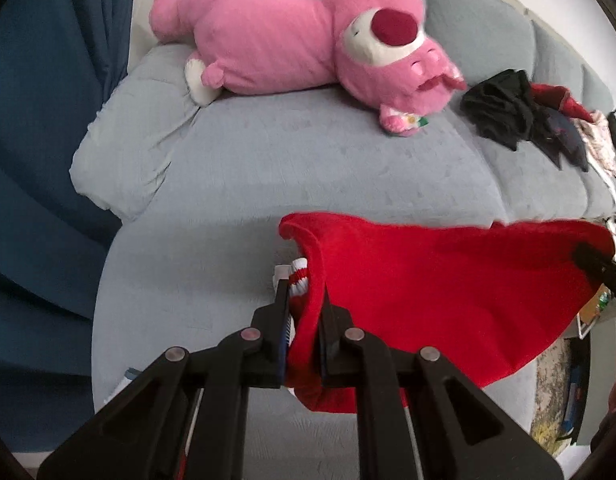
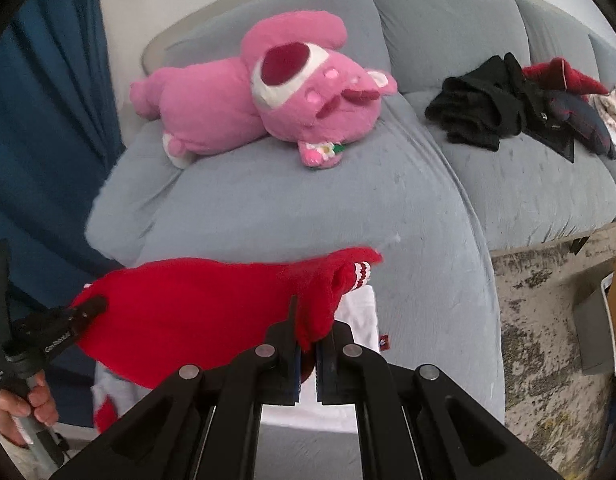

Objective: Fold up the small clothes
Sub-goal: 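Lift the jersey with both grippers and fold it in half again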

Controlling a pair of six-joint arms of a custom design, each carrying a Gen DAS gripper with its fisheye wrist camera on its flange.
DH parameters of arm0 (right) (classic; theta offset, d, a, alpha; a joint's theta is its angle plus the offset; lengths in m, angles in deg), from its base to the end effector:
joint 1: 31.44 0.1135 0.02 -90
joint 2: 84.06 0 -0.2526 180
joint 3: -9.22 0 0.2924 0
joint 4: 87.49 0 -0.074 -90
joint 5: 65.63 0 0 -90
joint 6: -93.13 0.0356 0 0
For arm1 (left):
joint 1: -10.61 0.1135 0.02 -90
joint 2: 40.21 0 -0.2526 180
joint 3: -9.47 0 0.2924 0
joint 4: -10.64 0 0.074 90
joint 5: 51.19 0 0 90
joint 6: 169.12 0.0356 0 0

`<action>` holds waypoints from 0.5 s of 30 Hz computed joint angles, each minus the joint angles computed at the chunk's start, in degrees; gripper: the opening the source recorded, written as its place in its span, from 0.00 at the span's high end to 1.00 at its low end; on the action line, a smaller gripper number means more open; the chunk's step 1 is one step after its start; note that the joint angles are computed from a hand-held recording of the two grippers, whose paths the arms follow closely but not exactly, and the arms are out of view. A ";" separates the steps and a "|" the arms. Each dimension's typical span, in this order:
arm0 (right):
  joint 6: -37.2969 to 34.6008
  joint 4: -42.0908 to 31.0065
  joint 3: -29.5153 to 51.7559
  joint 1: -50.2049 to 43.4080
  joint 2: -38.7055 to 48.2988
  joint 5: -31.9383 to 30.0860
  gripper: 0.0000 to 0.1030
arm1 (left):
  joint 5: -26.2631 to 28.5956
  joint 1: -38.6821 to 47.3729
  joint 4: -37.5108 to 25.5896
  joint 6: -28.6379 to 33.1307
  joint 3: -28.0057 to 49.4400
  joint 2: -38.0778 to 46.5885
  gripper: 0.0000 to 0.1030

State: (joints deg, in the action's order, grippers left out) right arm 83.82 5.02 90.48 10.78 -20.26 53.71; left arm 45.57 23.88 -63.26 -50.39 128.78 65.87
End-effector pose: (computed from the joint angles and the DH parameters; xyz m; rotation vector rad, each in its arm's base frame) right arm 0.1771 0.1371 0.3292 0.9436 2.3503 0.0748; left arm 0.4177 0.0942 0.3278 0.3926 2.5915 0.1013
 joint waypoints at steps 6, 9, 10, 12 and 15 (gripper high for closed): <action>3.44 12.23 -18.22 -2.69 -5.45 -11.20 0.96 | -5.59 0.22 4.53 -1.13 -8.31 3.59 0.92; 7.70 14.56 -22.90 0.73 -5.84 -13.07 0.96 | -7.38 0.71 6.48 -1.00 -12.63 3.69 0.92; 8.55 14.88 -23.64 1.53 -5.80 -13.36 0.96 | -7.88 0.81 7.15 -0.80 -13.67 3.64 0.92; 10.39 16.18 -25.35 3.09 -5.73 -14.26 0.96 | -8.54 0.93 8.37 -0.48 -15.50 3.36 0.92; 11.66 17.09 -26.78 4.51 -5.07 -14.80 0.96 | -9.71 0.83 9.54 -0.05 -17.49 2.90 0.92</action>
